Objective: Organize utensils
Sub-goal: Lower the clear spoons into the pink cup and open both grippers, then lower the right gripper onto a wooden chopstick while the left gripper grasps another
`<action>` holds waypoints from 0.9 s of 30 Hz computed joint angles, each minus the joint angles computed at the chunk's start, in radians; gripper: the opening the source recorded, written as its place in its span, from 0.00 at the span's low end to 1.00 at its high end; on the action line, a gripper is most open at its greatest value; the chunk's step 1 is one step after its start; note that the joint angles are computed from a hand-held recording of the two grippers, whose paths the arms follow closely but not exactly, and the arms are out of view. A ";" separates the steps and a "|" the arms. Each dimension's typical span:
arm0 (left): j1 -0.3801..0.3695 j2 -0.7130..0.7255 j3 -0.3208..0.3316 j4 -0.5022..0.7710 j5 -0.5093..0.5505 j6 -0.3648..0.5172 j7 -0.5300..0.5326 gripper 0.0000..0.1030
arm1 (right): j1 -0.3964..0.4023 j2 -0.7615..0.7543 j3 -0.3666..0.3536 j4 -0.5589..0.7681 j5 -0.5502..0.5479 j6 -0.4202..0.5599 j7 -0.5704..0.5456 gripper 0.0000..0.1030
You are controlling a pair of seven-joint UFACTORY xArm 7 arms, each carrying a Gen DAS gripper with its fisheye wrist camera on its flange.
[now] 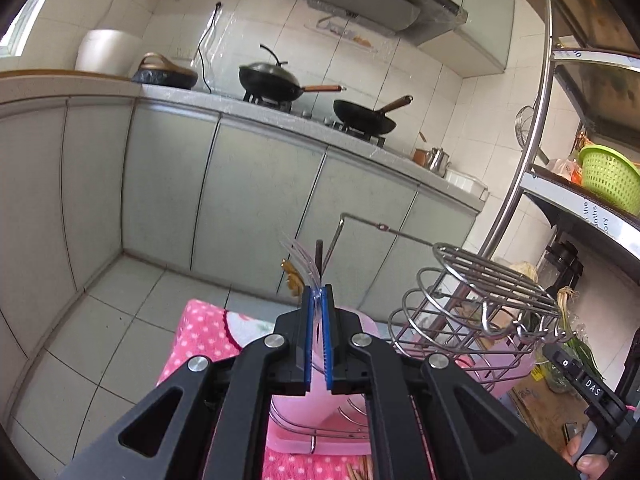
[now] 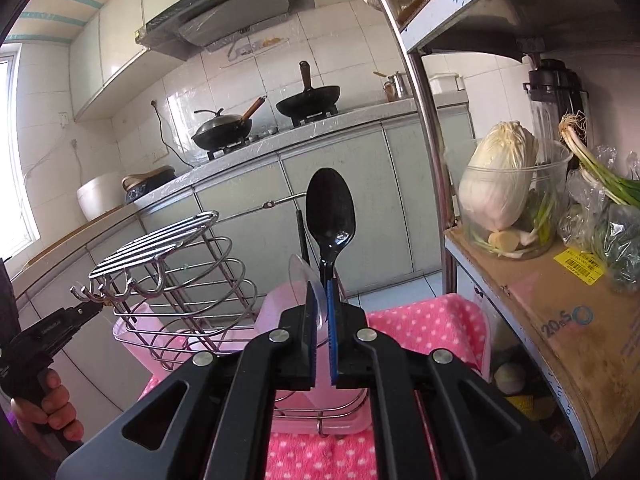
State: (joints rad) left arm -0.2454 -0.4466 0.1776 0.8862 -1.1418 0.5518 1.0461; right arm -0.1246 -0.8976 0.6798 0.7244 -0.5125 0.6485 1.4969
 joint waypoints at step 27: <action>0.116 -0.106 0.041 -0.074 0.310 0.288 -0.192 0.28 | 0.282 0.066 -0.037 -0.037 0.198 0.041 0.012 0.41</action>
